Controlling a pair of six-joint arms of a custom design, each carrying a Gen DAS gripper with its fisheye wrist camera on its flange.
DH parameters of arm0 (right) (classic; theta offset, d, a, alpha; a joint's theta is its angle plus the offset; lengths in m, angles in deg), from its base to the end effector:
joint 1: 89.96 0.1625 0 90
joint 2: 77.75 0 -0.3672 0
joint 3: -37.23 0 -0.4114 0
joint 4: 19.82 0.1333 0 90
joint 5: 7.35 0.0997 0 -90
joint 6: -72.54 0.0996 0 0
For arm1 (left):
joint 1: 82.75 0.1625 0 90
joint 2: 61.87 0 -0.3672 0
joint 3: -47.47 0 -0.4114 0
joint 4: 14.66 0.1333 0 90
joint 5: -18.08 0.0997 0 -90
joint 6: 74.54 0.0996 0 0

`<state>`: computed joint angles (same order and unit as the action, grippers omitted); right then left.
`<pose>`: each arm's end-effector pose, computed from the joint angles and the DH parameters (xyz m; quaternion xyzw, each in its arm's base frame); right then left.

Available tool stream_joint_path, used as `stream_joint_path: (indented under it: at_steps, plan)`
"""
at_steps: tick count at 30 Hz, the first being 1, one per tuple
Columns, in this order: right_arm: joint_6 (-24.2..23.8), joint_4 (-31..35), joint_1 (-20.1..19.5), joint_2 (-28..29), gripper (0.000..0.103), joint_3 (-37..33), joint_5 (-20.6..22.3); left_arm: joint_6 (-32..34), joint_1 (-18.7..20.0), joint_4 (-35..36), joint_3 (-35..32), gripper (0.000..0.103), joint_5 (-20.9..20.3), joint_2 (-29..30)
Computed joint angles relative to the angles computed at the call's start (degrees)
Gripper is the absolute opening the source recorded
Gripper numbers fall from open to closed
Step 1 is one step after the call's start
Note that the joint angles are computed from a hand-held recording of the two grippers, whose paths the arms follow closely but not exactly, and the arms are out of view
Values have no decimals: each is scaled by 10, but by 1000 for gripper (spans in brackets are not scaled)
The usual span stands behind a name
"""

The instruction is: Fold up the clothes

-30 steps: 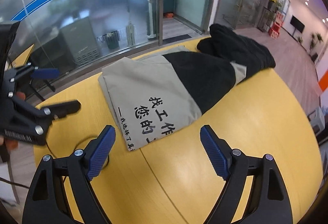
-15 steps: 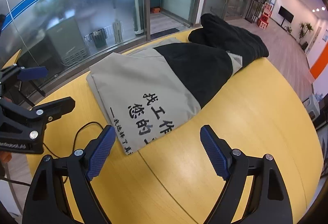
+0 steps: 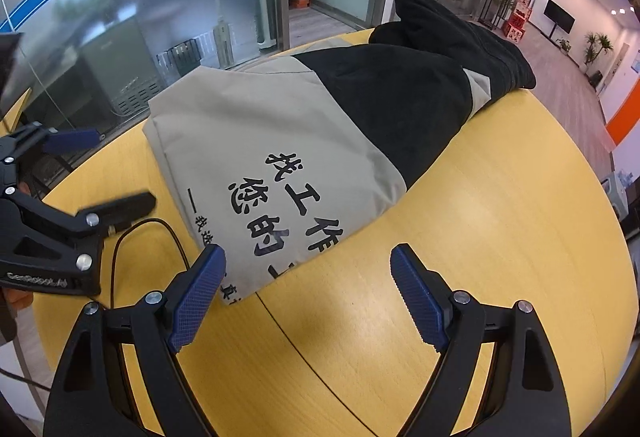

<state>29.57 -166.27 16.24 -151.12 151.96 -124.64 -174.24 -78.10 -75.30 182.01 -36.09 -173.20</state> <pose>0.2329 -0.4876 0.1830 0.4487 -0.8531 0.0700 0.2570 -0.2247 -0.2105 0.2142 0.0286 0.8635 -0.2941 0.4088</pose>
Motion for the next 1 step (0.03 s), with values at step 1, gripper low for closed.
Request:
stream_joint_path:
  at_steps: [1]
  plan:
    - [-1,-3,-1,2,85,0,-1,13,5,-15,4,103,-2,-6]
